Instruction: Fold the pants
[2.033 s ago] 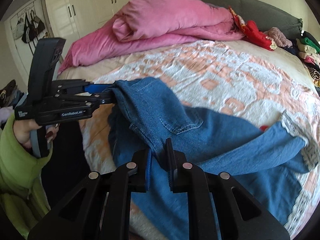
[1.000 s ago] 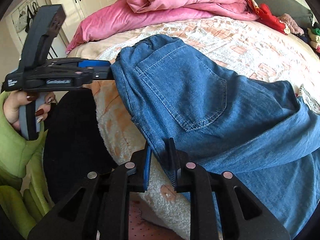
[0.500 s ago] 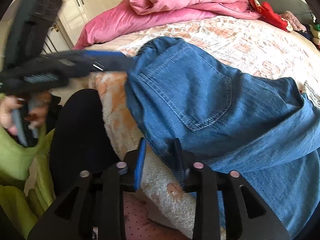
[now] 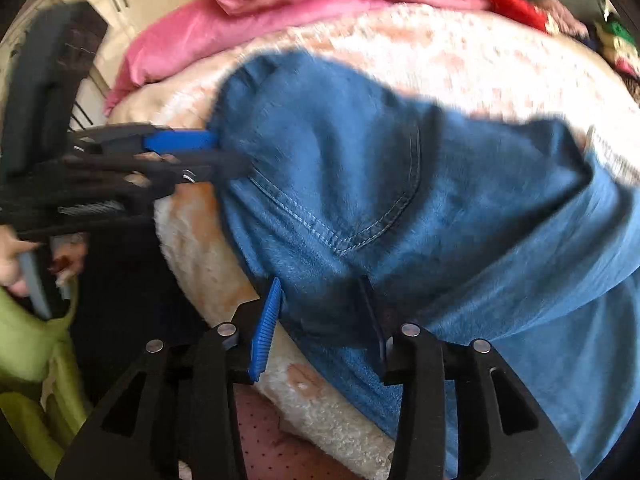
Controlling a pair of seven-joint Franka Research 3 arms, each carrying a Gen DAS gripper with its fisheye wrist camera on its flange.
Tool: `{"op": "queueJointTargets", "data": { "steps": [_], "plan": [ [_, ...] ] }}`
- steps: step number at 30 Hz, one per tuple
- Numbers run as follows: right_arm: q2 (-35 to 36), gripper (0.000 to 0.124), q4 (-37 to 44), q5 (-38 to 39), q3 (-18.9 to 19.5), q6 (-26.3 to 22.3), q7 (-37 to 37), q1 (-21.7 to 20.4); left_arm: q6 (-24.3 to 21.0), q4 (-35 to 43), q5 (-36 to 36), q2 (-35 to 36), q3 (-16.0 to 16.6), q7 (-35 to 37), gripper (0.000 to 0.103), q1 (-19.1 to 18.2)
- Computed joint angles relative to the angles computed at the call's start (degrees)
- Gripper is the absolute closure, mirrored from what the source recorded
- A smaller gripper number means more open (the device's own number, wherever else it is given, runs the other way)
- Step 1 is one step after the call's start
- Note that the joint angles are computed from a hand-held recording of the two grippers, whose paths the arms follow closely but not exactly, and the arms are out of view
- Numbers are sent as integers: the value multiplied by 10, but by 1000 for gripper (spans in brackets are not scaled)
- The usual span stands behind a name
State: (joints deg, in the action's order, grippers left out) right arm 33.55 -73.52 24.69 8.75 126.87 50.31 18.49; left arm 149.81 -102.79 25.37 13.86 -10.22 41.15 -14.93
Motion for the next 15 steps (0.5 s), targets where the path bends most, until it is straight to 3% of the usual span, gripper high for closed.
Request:
{"op": "queueJointTargets", "data": {
  "steps": [5,15],
  "plan": [
    [-5,81,2,25,8,-6,-9,-14,-7,1,15,-4,4,-20,63,-6],
    [-69,57,-59,103,8,79,-46,-47,-6,3,67,-33,4,-70,61,-12]
  ]
}}
